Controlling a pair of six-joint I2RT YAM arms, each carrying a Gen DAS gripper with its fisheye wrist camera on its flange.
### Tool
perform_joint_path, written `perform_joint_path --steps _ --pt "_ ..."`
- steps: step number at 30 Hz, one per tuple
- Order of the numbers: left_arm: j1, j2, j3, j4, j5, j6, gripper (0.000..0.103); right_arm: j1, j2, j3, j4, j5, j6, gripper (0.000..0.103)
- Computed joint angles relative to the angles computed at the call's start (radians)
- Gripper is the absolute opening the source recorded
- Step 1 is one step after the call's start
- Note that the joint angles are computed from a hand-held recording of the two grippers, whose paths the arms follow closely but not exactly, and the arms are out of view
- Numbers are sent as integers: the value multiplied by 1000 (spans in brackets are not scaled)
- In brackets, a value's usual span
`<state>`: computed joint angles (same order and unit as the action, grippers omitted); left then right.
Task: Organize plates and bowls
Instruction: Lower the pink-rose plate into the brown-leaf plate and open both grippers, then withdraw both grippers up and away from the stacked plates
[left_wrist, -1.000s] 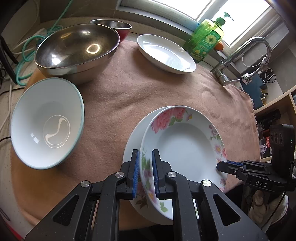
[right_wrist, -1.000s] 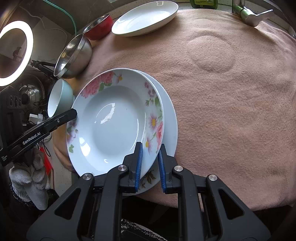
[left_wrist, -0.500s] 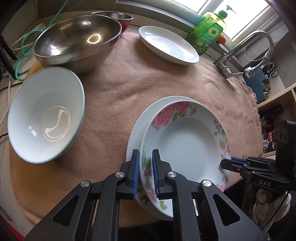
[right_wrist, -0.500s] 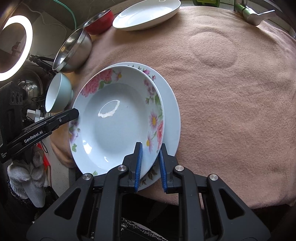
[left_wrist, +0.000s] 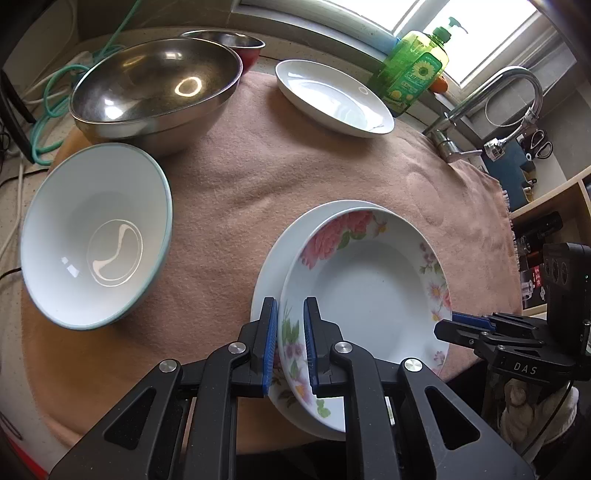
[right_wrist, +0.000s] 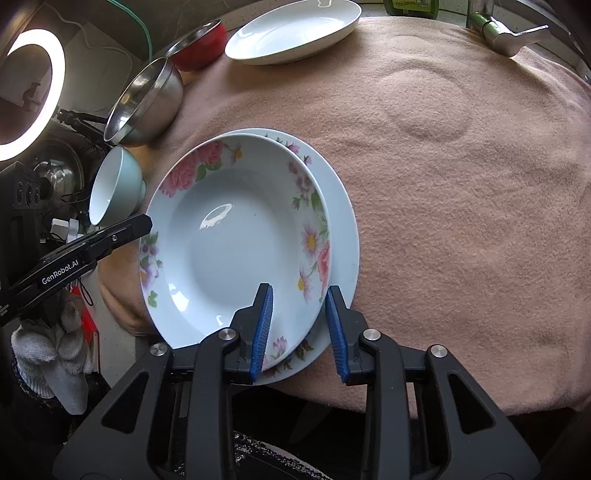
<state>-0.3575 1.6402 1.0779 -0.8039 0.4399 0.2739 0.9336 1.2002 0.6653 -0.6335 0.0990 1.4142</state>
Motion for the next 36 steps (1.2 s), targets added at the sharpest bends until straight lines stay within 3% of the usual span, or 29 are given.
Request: perform_joint_path --steps 9,12,19,20,22,26,36 --pt "11 -27 11 -15 28 12 15 17 -46 33 -85 74 20 53" --pt "12 -43 16 -18 47 11 35 29 -70 37 -101 106 44 61" --pt "-4 -76 37 -28 58 38 44 40 -86 91 -160 191 59 73" --pt "-5 -76 45 -29 59 35 53 41 -76 110 -177 206 59 78" --pt "-3 -87 48 -17 63 26 59 51 -63 143 -213 245 69 83" --pt "3 -83 76 -34 76 51 59 42 -42 186 -245 274 75 91" --pt "14 -63 156 -88 118 98 60 19 -16 211 -243 346 89 98"
